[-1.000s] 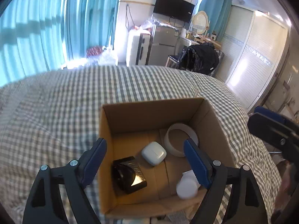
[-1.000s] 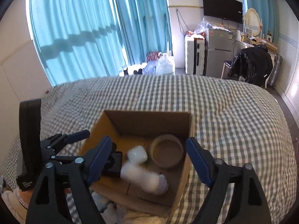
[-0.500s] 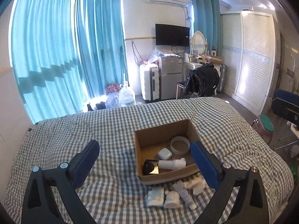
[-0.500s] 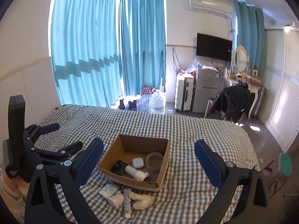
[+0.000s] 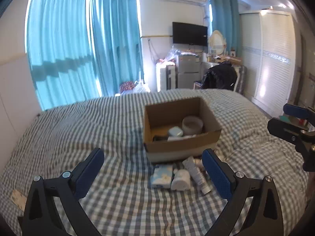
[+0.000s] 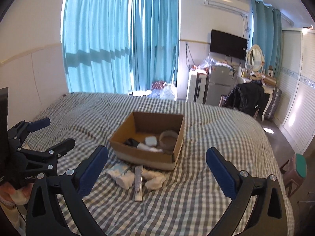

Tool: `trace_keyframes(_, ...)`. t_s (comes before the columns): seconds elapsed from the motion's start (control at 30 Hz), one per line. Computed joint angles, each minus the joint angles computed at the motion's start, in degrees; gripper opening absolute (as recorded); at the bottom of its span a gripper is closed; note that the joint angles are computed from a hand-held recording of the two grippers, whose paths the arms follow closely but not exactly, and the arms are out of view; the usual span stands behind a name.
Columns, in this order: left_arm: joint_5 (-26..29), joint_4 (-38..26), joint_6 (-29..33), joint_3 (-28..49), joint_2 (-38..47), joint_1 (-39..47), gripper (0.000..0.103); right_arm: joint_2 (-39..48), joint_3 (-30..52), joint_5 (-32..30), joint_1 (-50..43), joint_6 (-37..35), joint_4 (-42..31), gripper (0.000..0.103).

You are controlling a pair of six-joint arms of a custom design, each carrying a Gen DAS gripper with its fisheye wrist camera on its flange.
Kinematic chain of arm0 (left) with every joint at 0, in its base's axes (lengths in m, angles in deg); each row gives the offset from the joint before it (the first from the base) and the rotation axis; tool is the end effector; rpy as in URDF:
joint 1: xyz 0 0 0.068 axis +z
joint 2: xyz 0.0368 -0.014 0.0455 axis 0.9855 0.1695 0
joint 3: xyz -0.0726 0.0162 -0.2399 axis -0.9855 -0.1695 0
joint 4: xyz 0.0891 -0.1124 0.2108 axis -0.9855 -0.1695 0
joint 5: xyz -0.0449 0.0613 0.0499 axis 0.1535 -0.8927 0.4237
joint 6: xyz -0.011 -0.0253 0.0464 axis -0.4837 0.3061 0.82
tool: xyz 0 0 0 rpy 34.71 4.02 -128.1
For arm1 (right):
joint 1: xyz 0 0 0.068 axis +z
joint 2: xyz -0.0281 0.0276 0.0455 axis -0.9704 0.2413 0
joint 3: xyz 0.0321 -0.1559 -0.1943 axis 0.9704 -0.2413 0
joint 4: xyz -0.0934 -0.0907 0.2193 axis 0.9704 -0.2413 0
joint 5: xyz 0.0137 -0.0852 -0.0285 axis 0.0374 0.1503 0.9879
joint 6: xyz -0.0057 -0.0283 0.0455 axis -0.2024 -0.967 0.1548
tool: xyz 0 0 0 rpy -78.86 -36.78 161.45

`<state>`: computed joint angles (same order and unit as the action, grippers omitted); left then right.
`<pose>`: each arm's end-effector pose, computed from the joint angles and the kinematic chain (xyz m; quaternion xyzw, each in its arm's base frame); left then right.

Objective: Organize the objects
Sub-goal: 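Lift both tools out of the box toward the remaining items, then grasp the white bunny figurine with the left tool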

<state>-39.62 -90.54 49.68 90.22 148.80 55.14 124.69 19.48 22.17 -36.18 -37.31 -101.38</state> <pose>0.2350 -0.1002 0.2750 0.0938 0.8731 -0.0138 0.4783 0.2160 0.1613 0.3294 -0.0876 0.8701 0.0433 0.4832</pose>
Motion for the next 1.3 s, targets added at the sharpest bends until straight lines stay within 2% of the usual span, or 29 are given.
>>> trace_keyframes(0.03, -2.3, 2.2, -0.8, -1.6, 2.4, -0.8, 0.102, 0.7, -2.2, -0.7, -0.4, 0.5, 2.3, 0.1)
trace_keyframes(0.1, -3.4, 4.9, -1.0, -3.3, 6.5, -1.3, 0.102, 2.9, -5.3, -3.4, -2.2, 1.1, 6.8, 0.1)
trace_keyframes(0.3, 2.8, 12.0, -3.0, -8.2, 15.4, -0.1, 0.102, 12.5, -10.6, -7.6, -5.5, 3.4, 16.1, 0.1)
trace_keyframes(0.53, 3.7, 12.9, -3.9, -8.1, 20.3, -0.3, 0.102, 20.3, -10.9, -9.6, -7.0, 6.8, 15.8, 0.1)
trace_keyframes(0.83, 7.0, 15.2, -3.1, -1.3, 29.9, -3.3, 0.101, 20.3, -12.2, -11.7, -9.9, 10.6, 15.9, 0.1)
trace_keyframes(0.9, 7.9, 15.9, -2.5, 0.6, 32.5, -3.9, 0.093, 19.8, -12.9, -13.0, -10.9, 11.8, 16.5, 0.1)
trace_keyframes(0.97, 7.9, 14.8, -2.1, 3.8, 36.2, -4.3, 0.075, 19.7, -13.3, -13.8, -11.5, 12.6, 16.7, 0.1)
trace_keyframes(1.1, 10.4, 13.3, -1.6, 8.9, 41.9, -3.2, 0.069, 20.1, -13.0, -13.5, -11.2, 12.8, 16.5, 0.1)
trace_keyframes(1.2, 10.0, 10.8, -3.8, 13.1, 46.2, -2.3, 0.055, 21.1, -12.1, -13.0, -10.8, 13.0, 15.8, 0.1)
trace_keyframes(1.3, 11.2, 13.3, -4.1, 10.6, 44.3, -2.0, 0.052, 21.2, -12.1, -12.8, -10.7, 13.3, 15.6, 0.1)
